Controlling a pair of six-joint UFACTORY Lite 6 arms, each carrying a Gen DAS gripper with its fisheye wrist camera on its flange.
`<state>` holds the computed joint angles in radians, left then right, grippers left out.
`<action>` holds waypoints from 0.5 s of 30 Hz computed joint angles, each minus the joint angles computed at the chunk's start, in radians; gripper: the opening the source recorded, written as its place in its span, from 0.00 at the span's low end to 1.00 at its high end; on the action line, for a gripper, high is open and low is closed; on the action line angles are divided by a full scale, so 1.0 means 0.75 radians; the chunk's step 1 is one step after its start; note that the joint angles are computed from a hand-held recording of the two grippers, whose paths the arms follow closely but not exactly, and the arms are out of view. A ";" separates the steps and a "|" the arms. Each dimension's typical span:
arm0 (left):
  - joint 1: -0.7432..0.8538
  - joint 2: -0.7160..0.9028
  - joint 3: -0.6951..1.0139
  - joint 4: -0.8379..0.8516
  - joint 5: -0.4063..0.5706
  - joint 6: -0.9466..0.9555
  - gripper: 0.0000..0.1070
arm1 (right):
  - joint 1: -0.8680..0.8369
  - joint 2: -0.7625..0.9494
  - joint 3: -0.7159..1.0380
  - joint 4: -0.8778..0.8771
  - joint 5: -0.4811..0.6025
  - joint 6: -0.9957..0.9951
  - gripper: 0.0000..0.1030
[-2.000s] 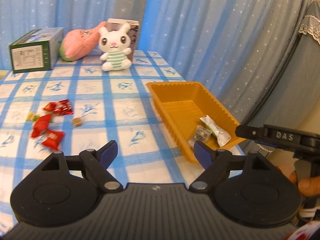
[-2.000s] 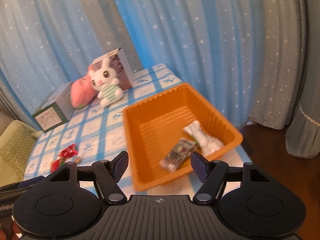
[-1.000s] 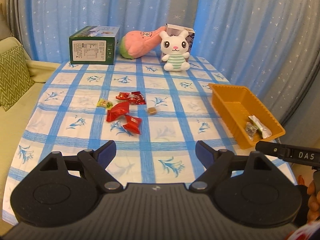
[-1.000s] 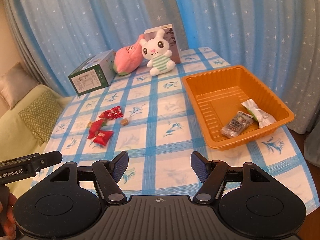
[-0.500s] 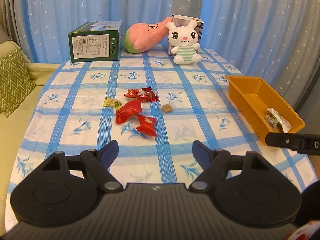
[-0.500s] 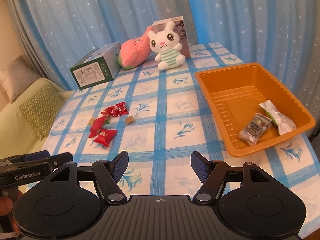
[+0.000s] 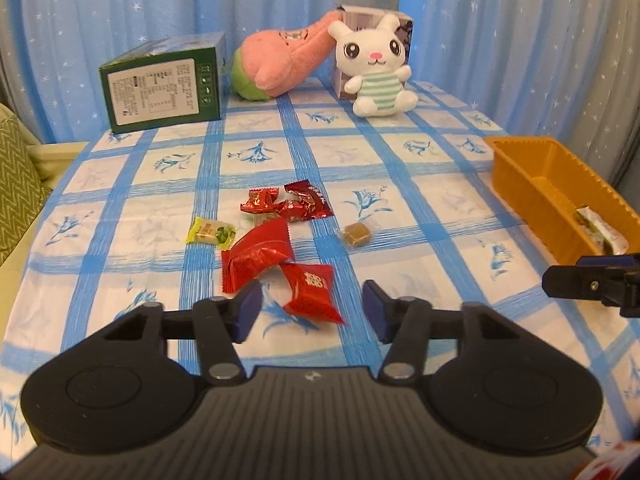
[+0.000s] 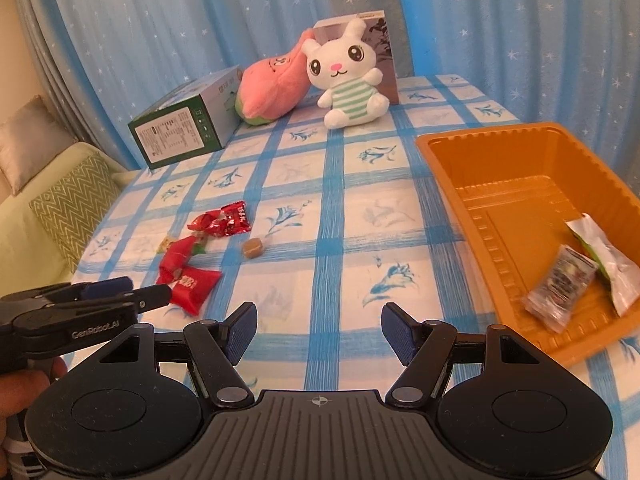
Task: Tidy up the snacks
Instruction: 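Grasp the red candy wrapper with the left tool while the right tool grasps the brown caramel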
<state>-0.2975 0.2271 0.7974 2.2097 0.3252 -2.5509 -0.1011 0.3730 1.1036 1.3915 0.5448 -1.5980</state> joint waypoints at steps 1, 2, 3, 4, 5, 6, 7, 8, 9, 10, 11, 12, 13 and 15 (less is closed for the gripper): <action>0.019 0.035 0.025 0.057 -0.009 -0.041 0.42 | 0.012 0.032 0.025 0.010 -0.010 -0.005 0.67; 0.039 0.076 0.054 0.121 -0.019 -0.087 0.40 | 0.025 0.064 0.051 0.017 -0.019 -0.008 0.67; 0.055 0.112 0.081 0.163 -0.026 -0.114 0.39 | 0.035 0.093 0.072 0.024 -0.026 -0.012 0.67; 0.070 0.145 0.107 0.209 -0.038 -0.147 0.38 | 0.046 0.124 0.099 0.027 -0.035 -0.011 0.67; 0.086 0.179 0.134 0.255 -0.051 -0.180 0.36 | 0.057 0.152 0.121 0.033 -0.042 -0.013 0.67; 0.101 0.210 0.159 0.313 -0.065 -0.229 0.34 | 0.067 0.177 0.143 0.038 -0.048 -0.015 0.67; 0.115 0.236 0.178 0.384 -0.079 -0.290 0.32 | 0.076 0.200 0.163 0.043 -0.054 -0.016 0.67; 0.128 0.261 0.200 0.437 -0.093 -0.333 0.27 | 0.086 0.227 0.188 0.040 -0.059 -0.008 0.67; 0.138 0.285 0.221 0.477 -0.106 -0.364 0.25 | 0.094 0.249 0.210 0.040 -0.064 -0.005 0.67; 0.149 0.308 0.240 0.528 -0.119 -0.408 0.24 | 0.102 0.271 0.230 0.040 -0.069 -0.001 0.67; 0.157 0.324 0.253 0.585 -0.127 -0.460 0.23 | 0.110 0.292 0.253 0.035 -0.074 0.009 0.67; 0.165 0.337 0.263 0.643 -0.133 -0.509 0.22 | 0.119 0.308 0.269 0.032 -0.080 0.015 0.67; 0.168 0.348 0.272 0.655 -0.136 -0.515 0.22 | 0.125 0.329 0.292 0.025 -0.085 0.024 0.67; 0.173 0.364 0.285 0.695 -0.138 -0.543 0.22 | 0.140 0.364 0.328 0.020 -0.094 0.034 0.67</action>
